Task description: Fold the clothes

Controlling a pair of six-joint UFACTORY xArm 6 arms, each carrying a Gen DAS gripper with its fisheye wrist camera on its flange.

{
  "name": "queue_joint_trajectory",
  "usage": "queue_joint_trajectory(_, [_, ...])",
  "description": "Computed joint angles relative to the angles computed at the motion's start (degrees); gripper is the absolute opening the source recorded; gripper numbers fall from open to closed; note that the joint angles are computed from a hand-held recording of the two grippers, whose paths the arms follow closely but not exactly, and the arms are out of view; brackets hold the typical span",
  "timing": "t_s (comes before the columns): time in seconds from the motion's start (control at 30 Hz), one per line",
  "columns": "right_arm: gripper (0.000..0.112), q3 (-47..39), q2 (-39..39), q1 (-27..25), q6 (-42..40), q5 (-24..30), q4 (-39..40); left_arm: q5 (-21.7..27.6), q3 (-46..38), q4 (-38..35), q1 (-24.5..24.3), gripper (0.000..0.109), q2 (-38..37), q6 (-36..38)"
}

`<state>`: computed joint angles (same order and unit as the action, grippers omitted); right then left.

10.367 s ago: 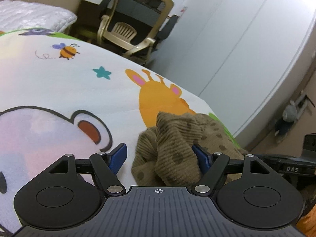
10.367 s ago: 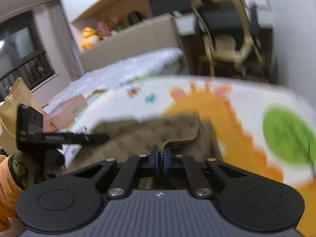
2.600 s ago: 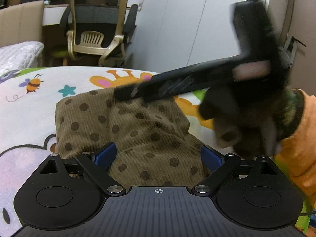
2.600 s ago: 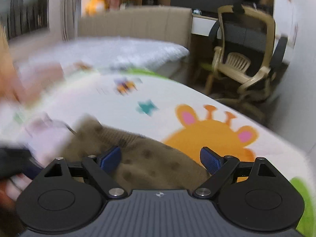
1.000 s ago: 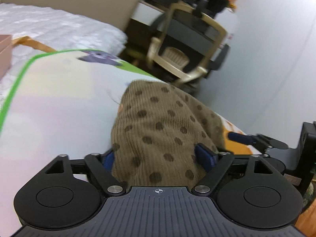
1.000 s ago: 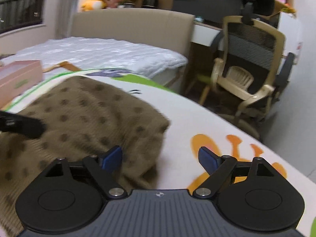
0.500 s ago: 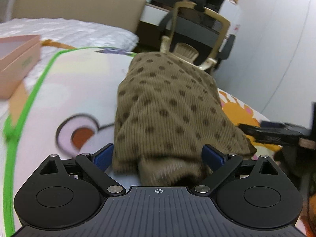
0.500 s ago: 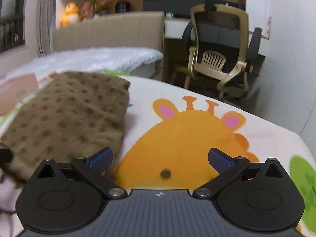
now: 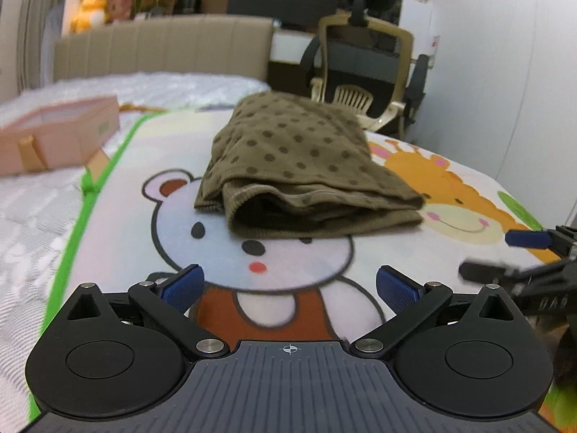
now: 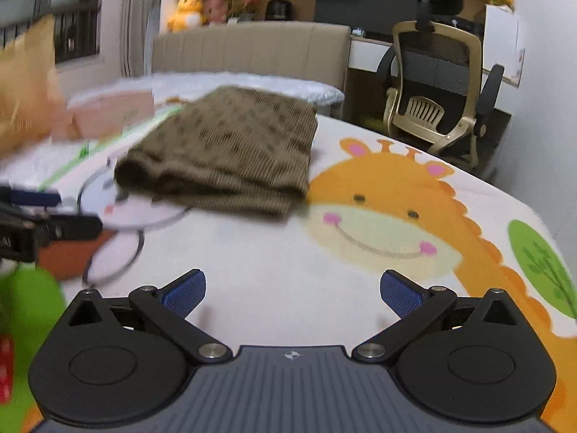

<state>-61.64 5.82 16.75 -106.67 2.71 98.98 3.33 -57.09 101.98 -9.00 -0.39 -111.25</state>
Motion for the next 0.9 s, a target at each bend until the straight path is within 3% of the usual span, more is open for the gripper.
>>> queue_joint_trajectory(0.2, [0.103,0.66,-2.31,-1.66,-11.23,-0.28,14.86,7.09,3.98,7.79,-4.52,0.103,-4.81,-4.55])
queue_joint_trajectory(0.33, [0.103,1.11,-2.08,-2.83,-3.27,1.43,9.87,6.01,3.11,8.8,-3.91,0.103,-4.0,-5.23])
queue_joint_trajectory(0.53, [0.103,0.34,-1.8,-2.05,-9.34,0.04,14.48,5.15,2.77,7.6,-3.12,0.103,-3.36,-5.36])
queue_joint_trajectory(0.9, [0.103,0.63,-1.88,-2.18,-7.42,0.16,12.96,4.54,2.83,4.64,-2.88,0.103,-2.97,-2.33])
